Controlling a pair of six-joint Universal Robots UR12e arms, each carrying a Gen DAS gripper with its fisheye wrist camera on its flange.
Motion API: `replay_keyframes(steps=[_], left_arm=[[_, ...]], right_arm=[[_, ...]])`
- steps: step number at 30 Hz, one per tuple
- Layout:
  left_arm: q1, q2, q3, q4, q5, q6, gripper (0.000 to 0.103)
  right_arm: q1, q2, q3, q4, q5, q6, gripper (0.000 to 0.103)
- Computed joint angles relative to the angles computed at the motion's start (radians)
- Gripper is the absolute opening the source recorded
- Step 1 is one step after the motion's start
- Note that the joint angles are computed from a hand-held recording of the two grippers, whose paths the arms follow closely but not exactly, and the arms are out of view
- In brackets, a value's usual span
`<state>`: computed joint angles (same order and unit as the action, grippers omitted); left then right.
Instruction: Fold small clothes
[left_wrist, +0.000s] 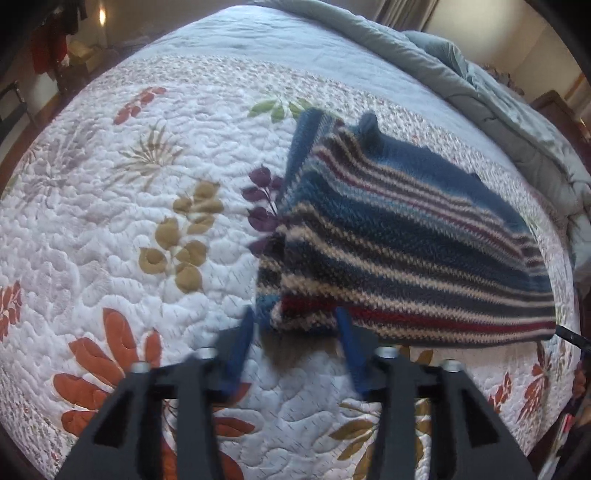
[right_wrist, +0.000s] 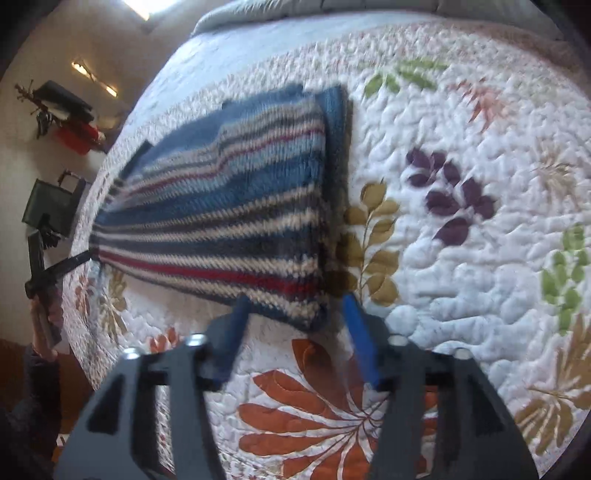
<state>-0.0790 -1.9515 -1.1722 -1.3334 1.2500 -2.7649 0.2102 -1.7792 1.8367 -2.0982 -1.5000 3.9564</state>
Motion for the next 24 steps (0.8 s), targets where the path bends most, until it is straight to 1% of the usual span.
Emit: replay_keyframes(steps=[1, 2, 3, 6, 7, 9, 10, 11, 13, 15, 16, 17, 18, 19, 20, 21, 22, 24], left_arm=[[-0.002, -0.001, -0.001, 0.021, 0.014, -0.005, 0.071], [-0.007, -0.006, 0.003, 0.037, 0.027, -0.006, 0.071], [-0.010, -0.013, 0.012, 0.033, 0.032, -0.006, 0.072], [-0.017, -0.050, 0.057, -0.038, 0.021, -0.005, 0.073], [-0.020, -0.060, 0.069, -0.062, 0.013, -0.012, 0.073], [-0.017, -0.077, 0.086, -0.114, -0.027, -0.013, 0.073], [-0.018, -0.083, 0.090, -0.127, -0.039, -0.016, 0.075], [-0.020, -0.087, 0.088, -0.120, -0.043, -0.022, 0.076], [-0.023, -0.089, 0.084, -0.112, -0.059, -0.022, 0.077], [-0.025, -0.098, 0.097, -0.134, -0.088, -0.025, 0.077], [-0.025, -0.102, 0.103, -0.150, -0.103, -0.019, 0.077], [-0.030, -0.104, 0.106, -0.153, -0.095, -0.016, 0.072], [-0.038, -0.105, 0.106, -0.148, -0.069, -0.016, 0.068], [-0.044, -0.105, 0.108, -0.147, -0.056, -0.018, 0.054], [-0.045, -0.105, 0.114, -0.163, -0.061, -0.023, 0.037], [-0.042, -0.107, 0.122, -0.187, -0.081, -0.031, 0.033], [-0.041, -0.105, 0.123, -0.192, -0.084, -0.047, 0.028], [-0.042, -0.094, 0.114, -0.184, -0.074, -0.047, 0.025]], right_arm=[[-0.006, -0.003, 0.002, -0.010, 0.010, 0.007, 0.062], [-0.015, -0.003, 0.004, -0.023, 0.021, 0.021, 0.063], [-0.023, -0.001, 0.004, -0.025, 0.028, 0.030, 0.064], [-0.050, 0.014, 0.012, -0.034, 0.076, 0.046, 0.064], [-0.060, 0.015, 0.018, -0.037, 0.095, 0.047, 0.064], [-0.078, 0.020, 0.035, -0.054, 0.135, 0.051, 0.064], [-0.087, 0.023, 0.050, -0.076, 0.167, 0.054, 0.065], [-0.091, 0.027, 0.059, -0.096, 0.187, 0.058, 0.066], [-0.093, 0.032, 0.068, -0.114, 0.203, 0.054, 0.067], [-0.090, 0.041, 0.069, -0.133, 0.202, 0.047, 0.068], [-0.089, 0.044, 0.068, -0.143, 0.205, 0.040, 0.060], [-0.090, 0.052, 0.068, -0.162, 0.224, 0.032, 0.053], [-0.088, 0.058, 0.063, -0.159, 0.225, 0.034, 0.049], [-0.082, 0.066, 0.053, -0.148, 0.213, 0.031, 0.039], [-0.077, 0.072, 0.044, -0.140, 0.208, 0.013, 0.034], [-0.072, 0.075, 0.042, -0.147, 0.209, 0.012, 0.025], [-0.070, 0.074, 0.042, -0.157, 0.212, 0.017, 0.022], [-0.055, 0.069, 0.036, -0.169, 0.189, 0.014, 0.020]])
